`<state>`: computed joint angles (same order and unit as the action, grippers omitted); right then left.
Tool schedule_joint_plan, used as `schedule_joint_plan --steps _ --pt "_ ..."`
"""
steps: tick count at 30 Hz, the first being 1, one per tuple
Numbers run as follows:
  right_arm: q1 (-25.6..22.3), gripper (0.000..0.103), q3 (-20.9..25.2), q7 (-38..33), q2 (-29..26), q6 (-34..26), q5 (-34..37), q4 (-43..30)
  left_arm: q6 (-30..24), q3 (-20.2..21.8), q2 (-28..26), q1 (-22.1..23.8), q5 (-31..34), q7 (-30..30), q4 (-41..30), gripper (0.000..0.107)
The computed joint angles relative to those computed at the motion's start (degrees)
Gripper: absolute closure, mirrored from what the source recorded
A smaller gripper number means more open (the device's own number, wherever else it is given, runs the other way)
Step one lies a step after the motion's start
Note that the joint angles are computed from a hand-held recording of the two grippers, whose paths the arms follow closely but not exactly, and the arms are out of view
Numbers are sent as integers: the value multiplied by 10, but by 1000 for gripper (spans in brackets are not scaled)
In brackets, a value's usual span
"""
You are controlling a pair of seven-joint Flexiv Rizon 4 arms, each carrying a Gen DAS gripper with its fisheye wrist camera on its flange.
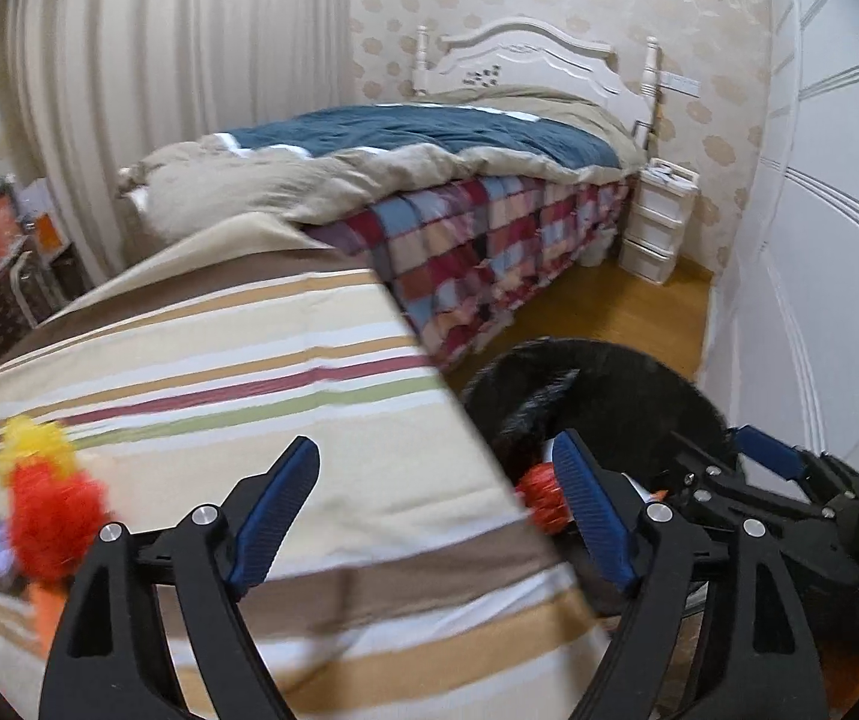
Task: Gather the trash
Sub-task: 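Return both tools to the pile and grasp the orange paper with left tool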
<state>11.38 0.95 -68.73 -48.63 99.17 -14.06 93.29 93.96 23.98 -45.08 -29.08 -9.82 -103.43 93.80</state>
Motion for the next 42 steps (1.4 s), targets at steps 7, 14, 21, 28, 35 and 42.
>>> schedule_joint_plan --steps 7,14,21,28,35,42 --pt "2 24 47 -25 36 18 -14 48 24 86 43 -58 -20 -40 115 27" --pt "6 24 100 -49 48 10 -41 67 27 174 56 -121 -68 -66 204 27" --pt "72 24 64 -59 52 -24 -48 69 21 173 64 -105 -83 -57 227 28" --pt "82 24 57 -66 52 -40 -40 66 26 4 113 57 -60 -16 243 58" --pt "96 23 43 -70 53 -49 -38 64 76 -74 133 127 -53 11 272 65" --pt "109 23 44 -78 57 -45 -41 74 112 -68 148 116 -94 42 316 65"
